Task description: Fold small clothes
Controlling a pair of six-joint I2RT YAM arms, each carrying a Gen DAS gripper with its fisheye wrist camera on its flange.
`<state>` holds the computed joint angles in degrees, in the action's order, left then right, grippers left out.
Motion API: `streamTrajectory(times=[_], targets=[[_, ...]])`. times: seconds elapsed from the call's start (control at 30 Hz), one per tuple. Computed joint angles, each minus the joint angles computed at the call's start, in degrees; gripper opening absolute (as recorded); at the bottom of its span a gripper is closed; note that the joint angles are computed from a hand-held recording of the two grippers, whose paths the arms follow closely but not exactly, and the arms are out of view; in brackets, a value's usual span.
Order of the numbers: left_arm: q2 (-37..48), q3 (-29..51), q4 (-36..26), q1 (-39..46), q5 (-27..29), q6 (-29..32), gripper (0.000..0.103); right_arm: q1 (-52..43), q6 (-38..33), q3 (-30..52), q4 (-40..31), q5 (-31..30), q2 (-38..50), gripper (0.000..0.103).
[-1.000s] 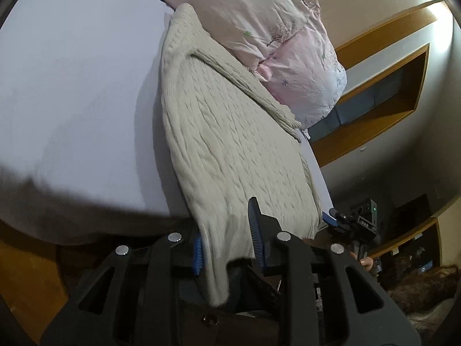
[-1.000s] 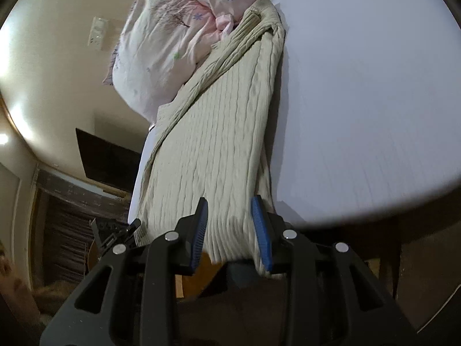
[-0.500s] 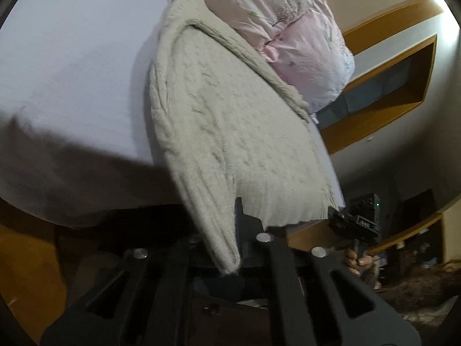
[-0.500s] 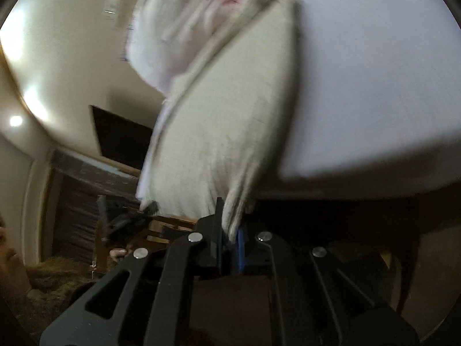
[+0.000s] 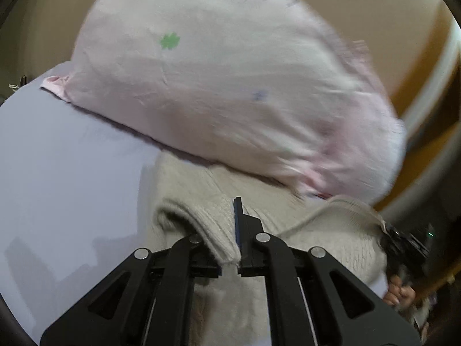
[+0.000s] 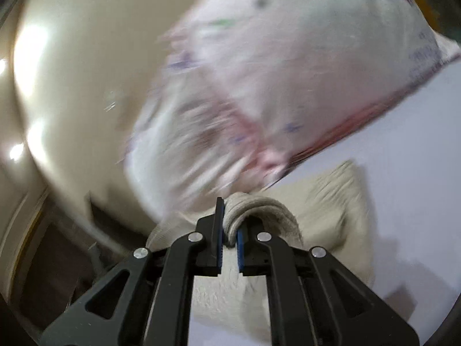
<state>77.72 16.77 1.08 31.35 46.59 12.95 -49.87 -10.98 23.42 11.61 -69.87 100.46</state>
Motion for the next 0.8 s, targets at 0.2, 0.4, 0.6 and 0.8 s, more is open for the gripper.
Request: streamTrajectory(times=[0.2,0.4,0.6,0.8], targets=[[20.90,7.11,14.16,-9.13,-8.33,-8.98,0.005,11.65,20.35,5.89,18.68,14.82,13.04,0.009],[22.01,10.79,4.04,-3.48,-0.67,-3.56,0.038,14.97,25.52,5.14,22.35,20.78,10.94,0.081],[10.67,7.76,-9.98,11.24,2.23,11.86,0.079,8.91,21.04,-2.11,29.26,15.63,6.39,0.098],[18.52,6.43,-11.23,10.92,-3.79,19.19,0.067,8.67,17.05,-2.07,27.11,13.42,9.84,0.098]])
